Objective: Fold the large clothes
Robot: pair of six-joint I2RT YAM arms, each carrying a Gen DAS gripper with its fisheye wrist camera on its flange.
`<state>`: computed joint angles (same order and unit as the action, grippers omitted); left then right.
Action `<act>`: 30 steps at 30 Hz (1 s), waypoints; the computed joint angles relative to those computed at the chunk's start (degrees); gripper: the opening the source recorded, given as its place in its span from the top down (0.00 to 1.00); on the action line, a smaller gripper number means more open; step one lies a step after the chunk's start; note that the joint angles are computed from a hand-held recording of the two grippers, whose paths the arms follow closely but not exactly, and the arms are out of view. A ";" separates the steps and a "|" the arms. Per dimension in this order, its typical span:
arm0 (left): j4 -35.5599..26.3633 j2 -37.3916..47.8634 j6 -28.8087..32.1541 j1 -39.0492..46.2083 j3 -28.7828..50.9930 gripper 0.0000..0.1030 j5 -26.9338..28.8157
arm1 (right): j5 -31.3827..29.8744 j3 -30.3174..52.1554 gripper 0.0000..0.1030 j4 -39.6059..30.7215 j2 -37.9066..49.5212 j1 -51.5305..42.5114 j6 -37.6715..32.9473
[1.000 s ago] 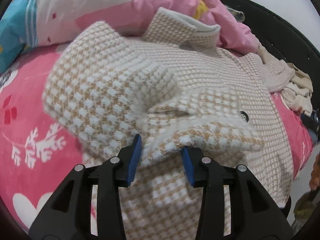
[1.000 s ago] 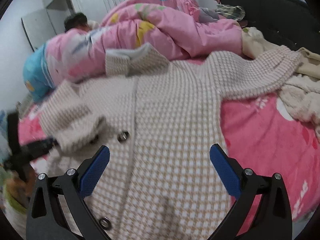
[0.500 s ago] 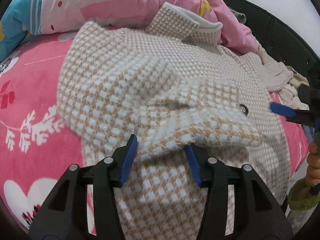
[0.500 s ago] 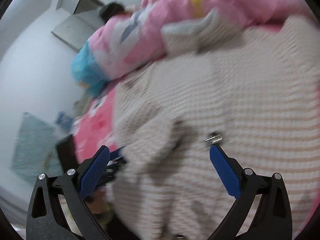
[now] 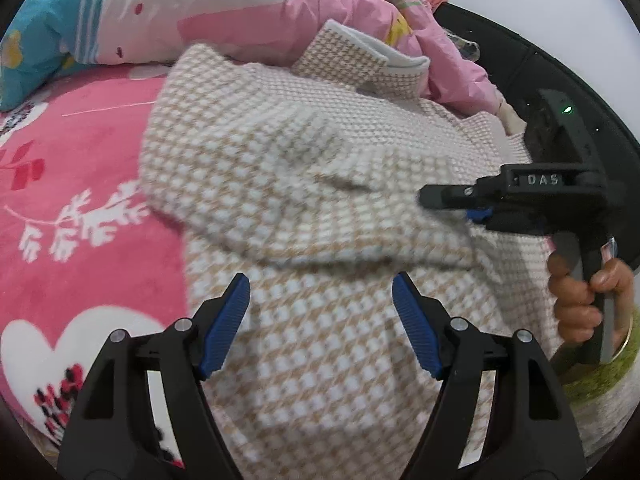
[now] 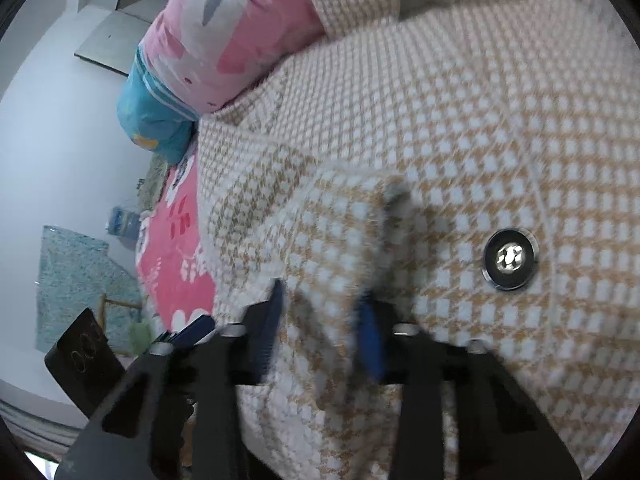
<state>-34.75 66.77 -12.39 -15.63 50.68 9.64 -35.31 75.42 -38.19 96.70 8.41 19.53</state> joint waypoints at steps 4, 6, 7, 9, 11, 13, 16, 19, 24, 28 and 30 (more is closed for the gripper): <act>-1.53 -0.42 1.50 1.56 -0.09 0.32 -1.91 | 1.70 3.13 0.91 0.46 -2.56 -0.07 0.50; -2.22 0.09 2.07 2.37 0.40 0.32 -2.77 | 2.46 6.98 0.91 0.00 -3.70 -0.98 0.17; -2.46 0.46 2.40 2.83 0.79 0.32 -3.05 | 2.12 8.36 0.91 -0.36 -4.02 -1.79 -0.04; -2.56 1.89 2.72 3.44 2.02 0.32 -3.83 | 1.55 12.88 0.91 -0.90 -3.89 -4.52 -0.08; -2.75 3.40 3.28 4.15 3.24 0.32 -4.95 | 1.25 16.48 0.91 -1.60 -3.90 -8.91 -0.97; -3.04 5.74 3.98 4.98 5.33 0.32 -7.15 | 1.10 18.35 0.91 -1.95 -3.35 -12.44 -1.43; -2.37 10.29 5.84 6.58 9.05 0.32 -9.02 | -1.68 20.88 0.91 -4.57 -0.05 -19.76 -3.32; -2.55 17.99 7.48 7.87 14.94 0.32 -11.16 | -0.98 22.36 0.91 -7.89 5.07 -22.61 -6.12; -5.35 29.08 7.44 7.88 25.92 0.32 -12.08 | -1.61 24.71 0.91 -8.25 11.66 -24.59 -5.87; -6.57 34.46 7.77 5.95 31.15 0.32 -17.71 | -3.86 26.16 0.91 -8.78 13.19 -26.30 -7.59; -5.86 35.41 7.08 5.81 31.90 0.29 -20.99 | -3.42 29.99 0.86 -13.32 17.58 -26.32 -9.59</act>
<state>-40.61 102.18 -5.31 -9.82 82.58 -11.35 -38.72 105.41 -51.51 114.29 -17.90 9.94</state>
